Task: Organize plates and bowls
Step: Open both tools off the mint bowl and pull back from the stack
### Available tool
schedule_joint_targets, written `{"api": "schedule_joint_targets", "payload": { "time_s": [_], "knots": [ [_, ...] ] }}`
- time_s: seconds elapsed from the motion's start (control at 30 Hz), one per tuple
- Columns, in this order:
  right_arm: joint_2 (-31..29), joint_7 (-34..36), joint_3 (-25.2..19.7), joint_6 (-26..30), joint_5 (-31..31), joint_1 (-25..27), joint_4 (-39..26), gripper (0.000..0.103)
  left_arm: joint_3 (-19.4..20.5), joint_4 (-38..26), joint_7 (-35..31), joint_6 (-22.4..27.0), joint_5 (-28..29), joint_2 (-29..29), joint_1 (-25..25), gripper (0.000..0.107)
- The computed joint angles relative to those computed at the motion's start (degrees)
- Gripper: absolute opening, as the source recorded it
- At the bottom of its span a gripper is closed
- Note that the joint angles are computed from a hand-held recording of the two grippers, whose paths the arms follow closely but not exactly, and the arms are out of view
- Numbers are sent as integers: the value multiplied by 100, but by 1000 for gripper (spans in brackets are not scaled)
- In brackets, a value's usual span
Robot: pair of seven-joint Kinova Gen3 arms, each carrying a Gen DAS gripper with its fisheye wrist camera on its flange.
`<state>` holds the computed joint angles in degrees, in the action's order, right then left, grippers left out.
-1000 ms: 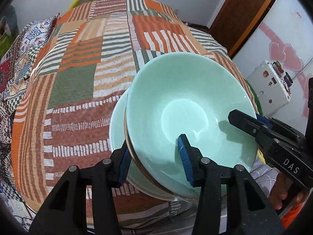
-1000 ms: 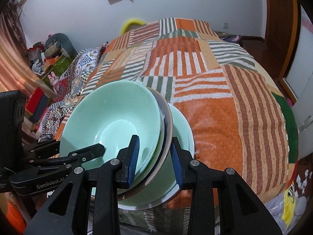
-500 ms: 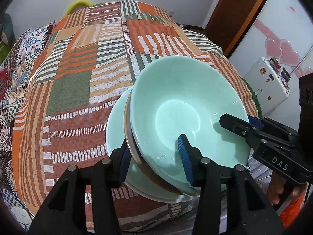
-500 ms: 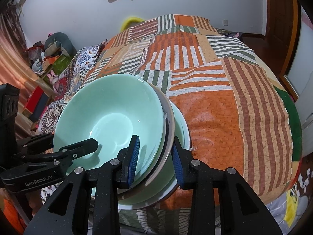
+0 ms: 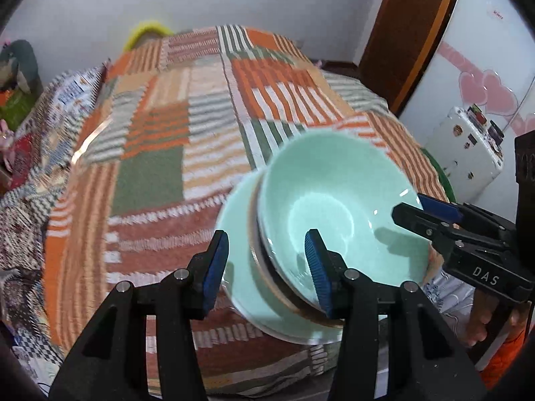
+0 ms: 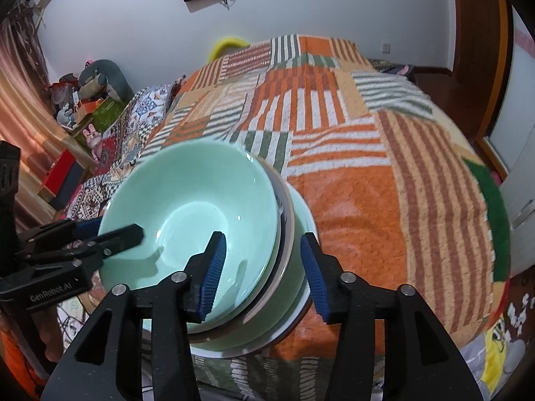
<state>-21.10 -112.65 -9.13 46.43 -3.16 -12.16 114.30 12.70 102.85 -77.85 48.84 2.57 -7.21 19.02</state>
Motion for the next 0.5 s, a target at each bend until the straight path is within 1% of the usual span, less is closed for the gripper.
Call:
{"api": "schedule_joint_targets", "payload": {
  "time_s": [0.13,0.2,0.23,0.27,0.33,0.47,0.5],
  "knots": [
    [-198,-50,-86,5,143,80,-136,47,-3,-18,60,-180,-62,-370,-61,47],
    [-355,-68,-153,-15,239,126,-220,47,154,-11,255,-359,-296,-616,-150,48],
    [-441,-85,-202,-34,292,158,-261,48,270,0,388,-463,-456,-754,-218,51],
    [-513,-96,-242,-65,335,185,-281,49,386,26,514,-588,-602,-901,-290,56],
    [-703,-124,-344,-148,445,268,-328,53,572,107,710,-860,-804,-1194,-441,62],
    [-1053,-104,-487,-292,571,393,-419,54,900,203,922,-1233,-1021,-1674,-788,69],
    [-1151,-106,-532,-330,596,438,-431,57,988,236,962,-1326,-1060,-1799,-886,71]
  ]
}}
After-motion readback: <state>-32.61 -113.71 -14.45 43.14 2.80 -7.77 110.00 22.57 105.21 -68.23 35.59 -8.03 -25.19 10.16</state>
